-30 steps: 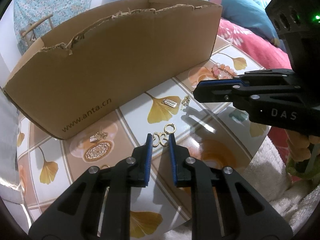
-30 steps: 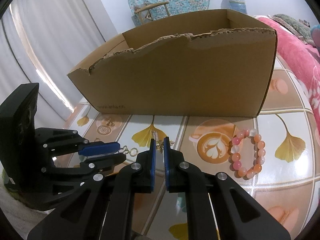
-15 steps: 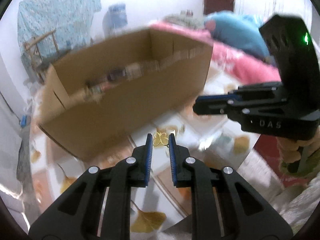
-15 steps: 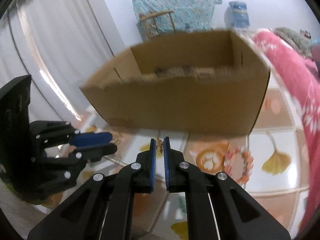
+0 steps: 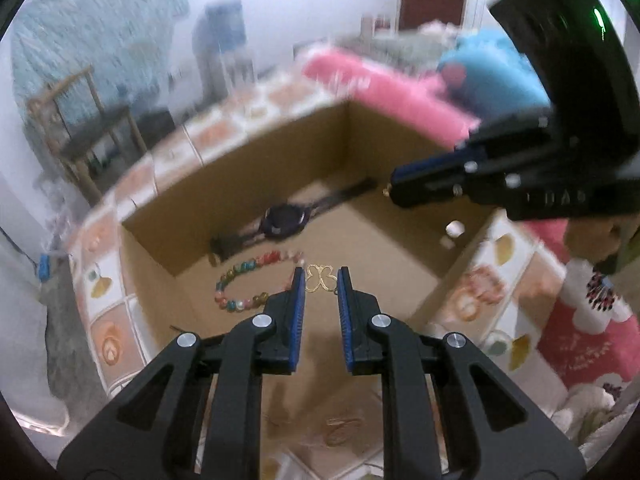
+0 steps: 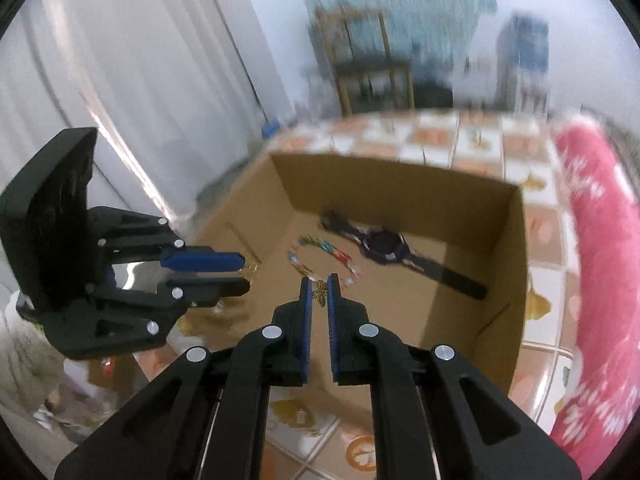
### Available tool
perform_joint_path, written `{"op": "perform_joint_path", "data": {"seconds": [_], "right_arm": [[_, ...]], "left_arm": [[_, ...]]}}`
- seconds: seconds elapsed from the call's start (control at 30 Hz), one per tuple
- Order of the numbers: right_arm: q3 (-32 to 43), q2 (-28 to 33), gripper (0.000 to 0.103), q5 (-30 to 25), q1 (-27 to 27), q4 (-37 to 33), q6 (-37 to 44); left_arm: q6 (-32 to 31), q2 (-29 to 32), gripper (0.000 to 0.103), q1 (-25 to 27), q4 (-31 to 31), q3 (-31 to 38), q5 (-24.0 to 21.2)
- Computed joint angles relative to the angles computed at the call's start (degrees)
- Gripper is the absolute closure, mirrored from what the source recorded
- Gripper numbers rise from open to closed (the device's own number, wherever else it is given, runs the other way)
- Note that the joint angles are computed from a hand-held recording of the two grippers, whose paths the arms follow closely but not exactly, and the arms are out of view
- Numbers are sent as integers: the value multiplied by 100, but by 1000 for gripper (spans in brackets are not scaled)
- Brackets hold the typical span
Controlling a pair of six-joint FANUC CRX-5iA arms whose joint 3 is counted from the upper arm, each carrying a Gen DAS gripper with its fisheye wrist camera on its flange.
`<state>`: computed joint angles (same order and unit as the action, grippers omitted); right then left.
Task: Organize jewelry
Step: 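Lift the gold charm with the left gripper and carry it over the box, then open the left gripper to drop the charm into the box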
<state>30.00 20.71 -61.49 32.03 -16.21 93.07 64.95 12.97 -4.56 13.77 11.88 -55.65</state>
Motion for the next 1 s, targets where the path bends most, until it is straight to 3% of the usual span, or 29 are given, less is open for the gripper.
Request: {"op": "perform_joint_path", "data": {"seconds": [0.13,0.23,0.37,0.57,0.63,0.7,0.83,1.0], "right_arm": [[1505,1128,95,-1408,-202,15,-428],[1960,1537,95,-1863,-190,206,-569],[2042,1682,95,-1928,-119,492,-543],[1946,1672,95,-1717,-167,563,-523],[1962,1667,94,-1705,-212,500,-524],[2034,1696,89,-1716,-250,452,-571],[1806,1501,77,-1457,-280,385,-578],[1230,1034,74,-872,-210,543,-495]], "left_arm": [[57,900,88,3,43,1068,-1004],[173,1350,88,-31,161,1591,-1544],[524,1950,88,10,334,2278,-2175],[738,2077,86,8,401,2419,-2119],[770,2090,79,9,414,2442,-2112],[801,2091,73,16,414,2462,-2116],[834,1980,73,23,395,2361,-1974],[825,1545,71,58,361,1910,-1461]]}}
